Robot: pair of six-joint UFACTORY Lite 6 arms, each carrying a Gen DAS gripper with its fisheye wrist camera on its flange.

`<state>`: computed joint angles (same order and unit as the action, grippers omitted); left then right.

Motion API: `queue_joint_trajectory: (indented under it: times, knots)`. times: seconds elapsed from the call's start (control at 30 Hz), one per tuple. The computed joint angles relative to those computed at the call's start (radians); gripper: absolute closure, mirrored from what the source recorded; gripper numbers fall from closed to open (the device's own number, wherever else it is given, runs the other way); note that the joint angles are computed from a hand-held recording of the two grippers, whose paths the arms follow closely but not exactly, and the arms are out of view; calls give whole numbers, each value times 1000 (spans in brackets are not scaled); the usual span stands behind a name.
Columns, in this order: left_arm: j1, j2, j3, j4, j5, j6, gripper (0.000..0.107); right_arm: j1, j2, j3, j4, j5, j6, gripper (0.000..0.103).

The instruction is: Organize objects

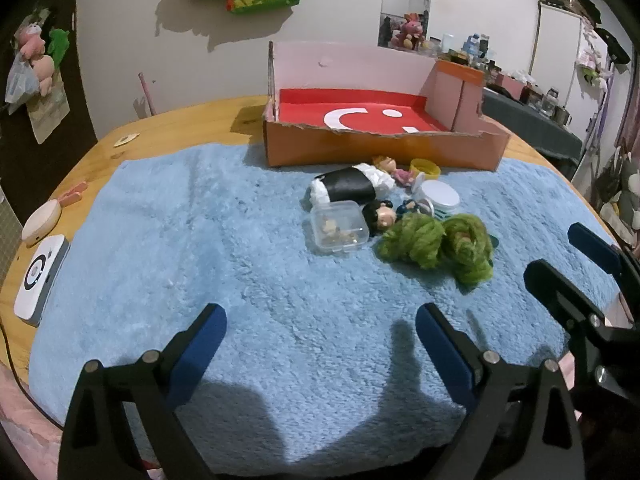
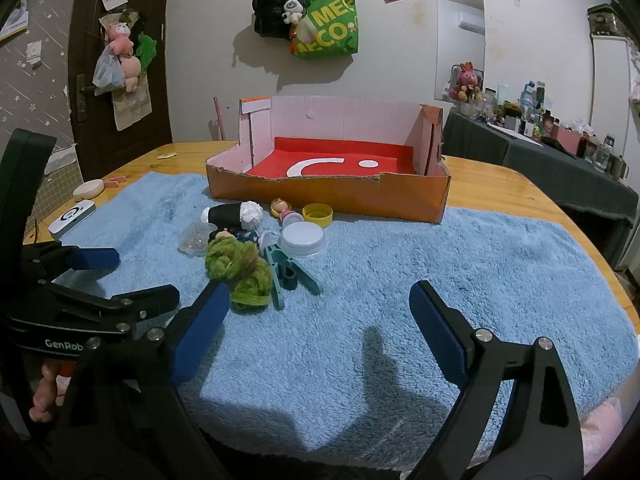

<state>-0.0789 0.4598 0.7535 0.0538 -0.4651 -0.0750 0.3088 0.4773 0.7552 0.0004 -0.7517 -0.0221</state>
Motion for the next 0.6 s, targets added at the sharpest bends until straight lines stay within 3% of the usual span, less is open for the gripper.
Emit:
queue_joint_trajectory:
  times: [0.23,0.6]
  knots:
    - [9,2,3,24,0,-17,17,-1,1,3,-5,5,1,25]
    - [10,5,24,31,15,-9,24,-5,-3,10,-8,13,-1,28]
